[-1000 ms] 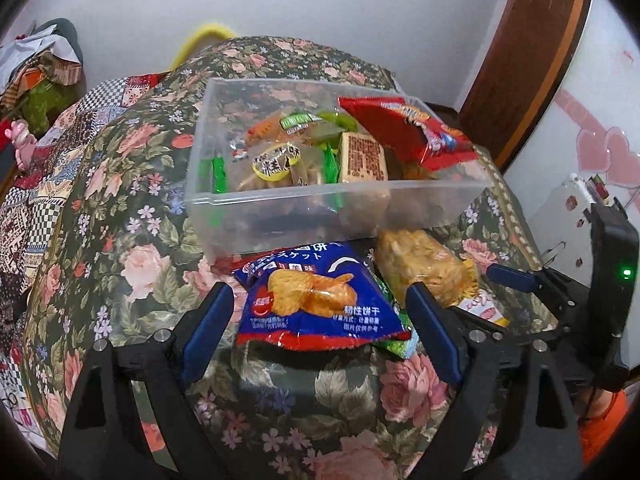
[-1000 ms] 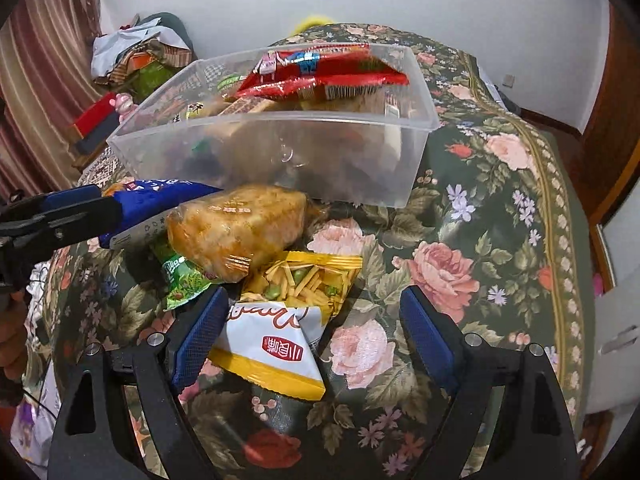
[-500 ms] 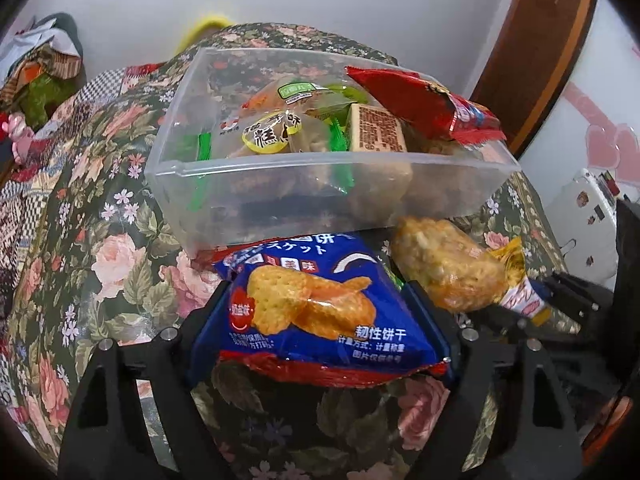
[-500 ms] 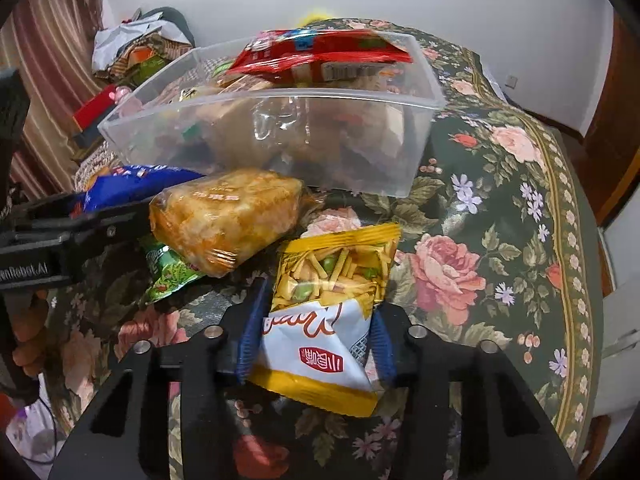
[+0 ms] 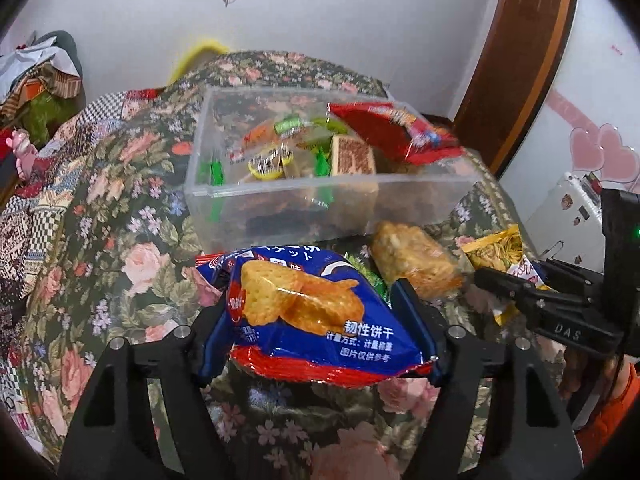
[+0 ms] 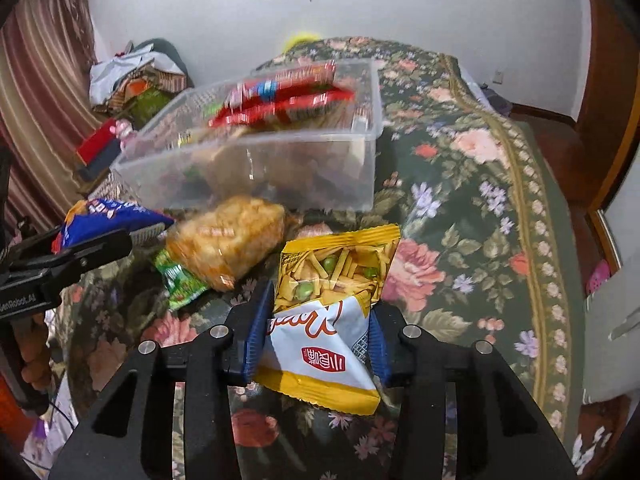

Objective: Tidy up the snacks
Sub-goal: 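Lower both bags into the clear box and open both tools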

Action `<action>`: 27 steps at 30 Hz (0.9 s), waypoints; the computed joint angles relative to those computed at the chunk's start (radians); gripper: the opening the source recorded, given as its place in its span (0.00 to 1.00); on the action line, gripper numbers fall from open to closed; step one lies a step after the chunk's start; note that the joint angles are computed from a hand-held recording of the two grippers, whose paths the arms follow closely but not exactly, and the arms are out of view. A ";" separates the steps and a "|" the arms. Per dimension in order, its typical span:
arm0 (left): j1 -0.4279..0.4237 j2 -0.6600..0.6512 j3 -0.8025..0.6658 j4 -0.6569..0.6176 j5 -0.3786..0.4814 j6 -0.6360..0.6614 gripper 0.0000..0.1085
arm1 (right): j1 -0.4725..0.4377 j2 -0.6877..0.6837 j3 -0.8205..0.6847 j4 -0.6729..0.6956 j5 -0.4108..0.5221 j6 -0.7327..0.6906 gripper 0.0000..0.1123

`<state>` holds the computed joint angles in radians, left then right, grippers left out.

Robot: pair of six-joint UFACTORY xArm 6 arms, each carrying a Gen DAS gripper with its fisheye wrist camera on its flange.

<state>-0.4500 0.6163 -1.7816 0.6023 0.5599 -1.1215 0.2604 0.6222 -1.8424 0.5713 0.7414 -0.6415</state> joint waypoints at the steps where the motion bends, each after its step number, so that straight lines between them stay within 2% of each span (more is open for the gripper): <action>1: -0.001 -0.010 0.008 0.012 -0.004 -0.009 0.68 | -0.002 -0.010 0.005 0.012 -0.004 -0.006 0.35; 9: -0.001 -0.074 0.040 0.116 -0.016 -0.086 0.68 | 0.005 -0.038 -0.007 0.078 -0.045 -0.049 0.35; 19: 0.019 -0.075 -0.012 0.195 -0.002 -0.127 0.68 | 0.030 0.014 -0.140 0.122 -0.042 -0.086 0.35; 27: 0.056 0.001 -0.142 0.191 0.011 -0.092 0.68 | 0.057 0.164 -0.398 0.090 0.011 -0.043 0.35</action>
